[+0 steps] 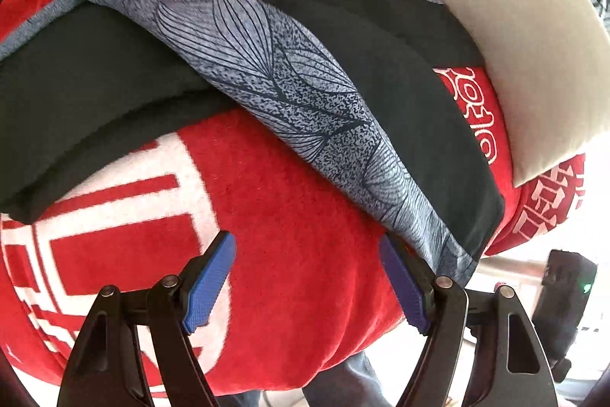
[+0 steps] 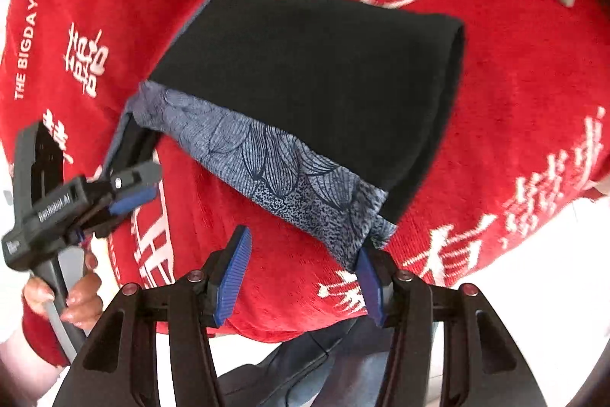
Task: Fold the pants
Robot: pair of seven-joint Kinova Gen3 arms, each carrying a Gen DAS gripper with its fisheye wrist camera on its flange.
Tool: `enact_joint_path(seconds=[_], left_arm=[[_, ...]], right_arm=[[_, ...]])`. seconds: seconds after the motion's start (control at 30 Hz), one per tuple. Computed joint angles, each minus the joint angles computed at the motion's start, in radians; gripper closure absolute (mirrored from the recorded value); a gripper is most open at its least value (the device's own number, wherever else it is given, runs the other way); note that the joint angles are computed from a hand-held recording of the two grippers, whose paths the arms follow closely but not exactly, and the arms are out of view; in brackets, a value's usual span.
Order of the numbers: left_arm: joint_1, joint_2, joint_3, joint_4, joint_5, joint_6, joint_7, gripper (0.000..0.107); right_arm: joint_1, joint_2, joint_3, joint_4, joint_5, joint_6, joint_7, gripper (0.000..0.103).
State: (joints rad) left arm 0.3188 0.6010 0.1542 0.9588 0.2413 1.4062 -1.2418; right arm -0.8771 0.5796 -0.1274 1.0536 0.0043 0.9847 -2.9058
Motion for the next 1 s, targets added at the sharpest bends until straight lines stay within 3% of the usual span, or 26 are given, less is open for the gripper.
enact_joint_path(seconds=[0.03,0.07,0.1,0.3,0.37,0.73,0.77,0.83,0.87,0.93,1.0], left_arm=[[0.002,0.014,-0.001,-0.016,0.005,0.011,0.017,0.029],[0.004,0.028,-0.002,-0.034,0.009,0.024,0.035,0.029],[0.006,0.034,-0.003,-0.043,0.009,0.029,0.045,0.029],[-0.019,0.056,-0.002,-0.075,0.05,0.03,0.127,0.029],[-0.036,0.065,0.001,-0.081,0.076,0.02,0.158,0.029],[-0.082,0.136,0.027,-0.153,0.157,0.0,0.273,0.03],[-0.083,0.137,0.03,-0.154,0.165,-0.01,0.281,0.034],[-0.085,0.145,0.039,-0.173,0.18,-0.026,0.282,0.069],[-0.076,0.155,0.039,-0.207,0.173,-0.016,0.286,0.073],[-0.059,0.169,0.027,-0.277,0.145,0.012,0.291,0.093],[-0.051,0.193,0.024,-0.37,0.128,0.034,0.302,0.094]], right_arm=[[0.017,0.003,-0.013,0.011,-0.019,-0.014,0.018,0.065],[0.048,0.001,-0.034,0.039,-0.054,-0.045,0.044,0.091],[0.08,-0.01,-0.052,0.077,-0.094,-0.086,0.066,0.099],[0.25,-0.135,-0.138,0.244,-0.292,-0.325,0.23,0.1],[0.311,-0.154,-0.165,0.252,-0.359,-0.366,0.304,0.1],[0.497,-0.138,-0.222,0.174,-0.638,-0.319,0.615,0.1],[0.493,-0.135,-0.21,0.155,-0.638,-0.297,0.613,0.1],[0.494,-0.112,-0.19,0.097,-0.632,-0.231,0.619,0.1],[0.495,-0.101,-0.183,0.072,-0.629,-0.203,0.624,0.1],[0.502,-0.078,-0.169,0.02,-0.623,-0.153,0.634,0.1],[0.503,-0.053,-0.144,-0.052,-0.597,-0.091,0.628,0.1]])
